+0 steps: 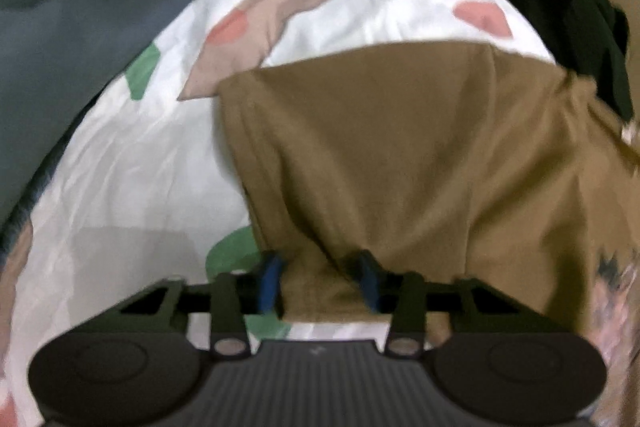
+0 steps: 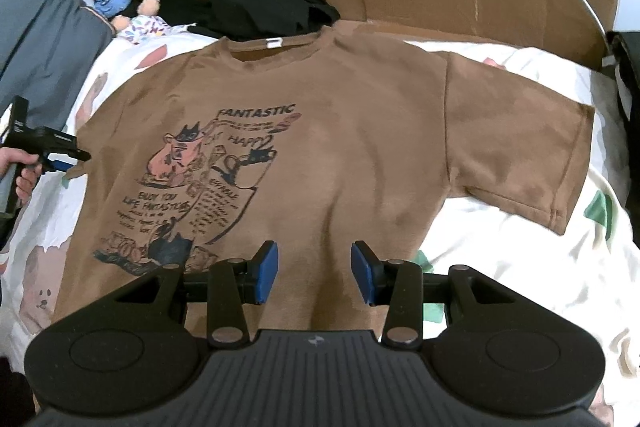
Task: Fold clothes
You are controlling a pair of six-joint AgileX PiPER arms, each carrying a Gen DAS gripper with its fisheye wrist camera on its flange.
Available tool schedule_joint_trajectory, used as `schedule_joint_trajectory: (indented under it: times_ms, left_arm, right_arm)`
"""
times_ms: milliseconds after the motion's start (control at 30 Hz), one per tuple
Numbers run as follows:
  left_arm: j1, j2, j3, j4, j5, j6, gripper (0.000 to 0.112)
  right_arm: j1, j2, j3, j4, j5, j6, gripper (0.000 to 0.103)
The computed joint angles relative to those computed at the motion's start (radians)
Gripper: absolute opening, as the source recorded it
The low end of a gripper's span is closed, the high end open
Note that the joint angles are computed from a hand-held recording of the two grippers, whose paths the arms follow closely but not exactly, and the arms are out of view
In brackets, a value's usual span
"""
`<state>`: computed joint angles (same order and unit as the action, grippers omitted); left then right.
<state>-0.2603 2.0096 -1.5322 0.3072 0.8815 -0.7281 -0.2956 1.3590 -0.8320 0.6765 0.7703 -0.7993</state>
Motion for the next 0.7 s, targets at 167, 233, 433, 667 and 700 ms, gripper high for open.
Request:
schedule_joint_trajectory:
  times_ms: [167,233,433,667,700]
  left_arm:
    - [0.025,-0.018,-0.011,-0.014,0.045,0.003,0.006]
    - [0.038,-0.043,0.009,-0.013,0.038,-0.002,0.006]
    - [0.062,-0.087,0.045,-0.020,0.034,0.007,0.018]
    - [0.079,-0.140,0.127,-0.042,-0.022,-0.017,0.032]
    - [0.082,-0.141,0.134,-0.063,-0.028,0.000,0.034]
  right_arm:
    - [0.006,-0.028,0.018,-0.002,0.002,0.024,0.045]
    - [0.012,-0.035,0.020,-0.002,0.000,0.024,0.045]
    - [0.048,-0.033,0.027,-0.009,-0.020,0.044,0.045]
    - [0.091,-0.038,0.037,-0.003,-0.038,0.061,0.045]
    - [0.092,-0.038,0.038,-0.003,-0.039,0.062,0.045]
